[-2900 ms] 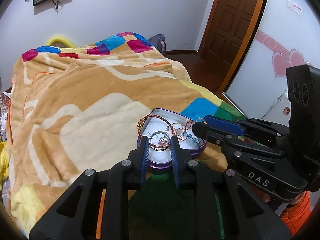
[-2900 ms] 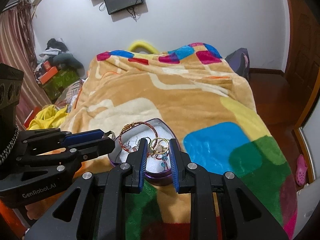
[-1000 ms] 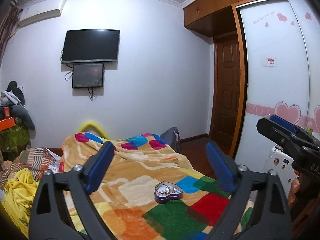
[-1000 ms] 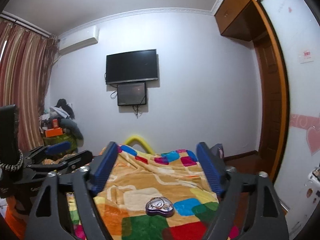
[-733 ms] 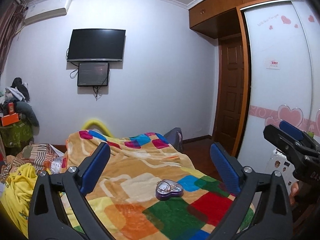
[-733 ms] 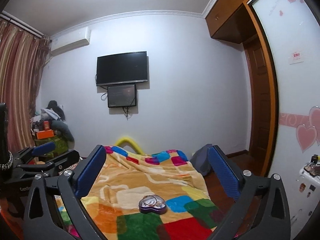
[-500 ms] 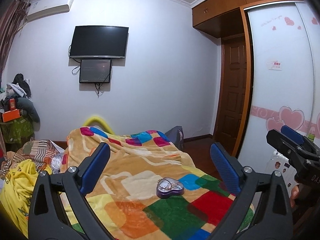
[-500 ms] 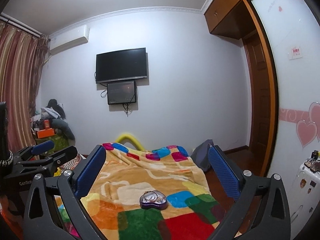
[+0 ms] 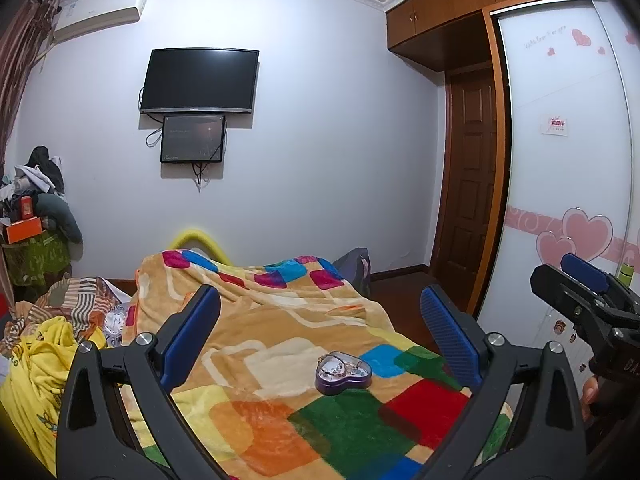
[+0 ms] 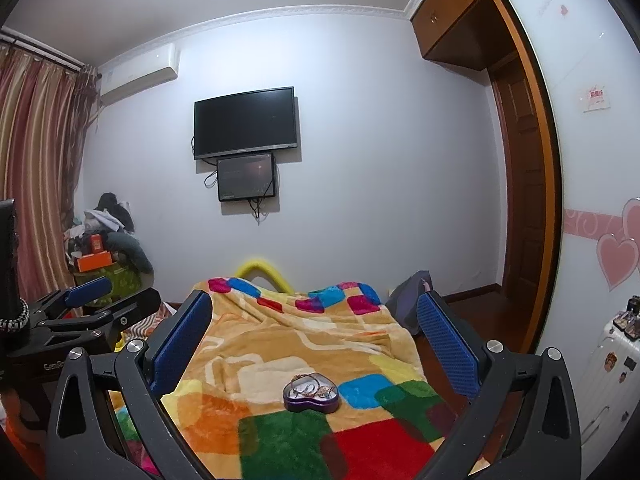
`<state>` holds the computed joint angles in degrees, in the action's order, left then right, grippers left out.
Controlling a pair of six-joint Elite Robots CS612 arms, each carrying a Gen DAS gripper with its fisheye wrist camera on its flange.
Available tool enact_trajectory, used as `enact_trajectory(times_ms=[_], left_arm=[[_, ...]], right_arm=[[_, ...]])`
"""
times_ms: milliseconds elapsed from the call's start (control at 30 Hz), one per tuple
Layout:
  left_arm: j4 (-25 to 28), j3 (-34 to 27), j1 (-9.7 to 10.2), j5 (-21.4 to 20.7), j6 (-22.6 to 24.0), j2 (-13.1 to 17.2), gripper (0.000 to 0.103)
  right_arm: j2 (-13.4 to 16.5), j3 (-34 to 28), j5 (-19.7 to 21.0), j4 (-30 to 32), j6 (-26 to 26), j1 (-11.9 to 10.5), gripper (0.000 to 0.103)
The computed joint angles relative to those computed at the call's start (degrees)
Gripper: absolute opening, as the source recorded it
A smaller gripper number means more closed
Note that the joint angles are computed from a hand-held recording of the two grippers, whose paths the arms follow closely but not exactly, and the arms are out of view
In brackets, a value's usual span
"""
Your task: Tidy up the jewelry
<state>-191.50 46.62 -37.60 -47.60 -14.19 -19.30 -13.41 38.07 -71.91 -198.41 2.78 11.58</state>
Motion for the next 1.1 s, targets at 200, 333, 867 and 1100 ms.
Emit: enact_trajectory(times_ms=[200,333,867,1100], left_arm=[[0.8,-0.4,0.13,-0.4,-0.3,0.2,0.101],[0.8,-0.3,0.16,-0.6,-0.7,0.1,0.101],[1.2,-0.7,0.35,-1.2,-1.3,0.2,0.103],[1.3,-0.5,0.31,-1.8,-0.7,0.1,0.103]], right_arm=[[-0.5,0.8,0.1,0.1,-0.4,0.0,0.102],[-0.5,0.8,0.2,0.2,-0.3,0.0,0.102],[-0.7,1.1,0.2,0.4,-0.6,0.0,0.102],[-0.8,1.3,0.0,0.6,-0.9,0.1,0.102]])
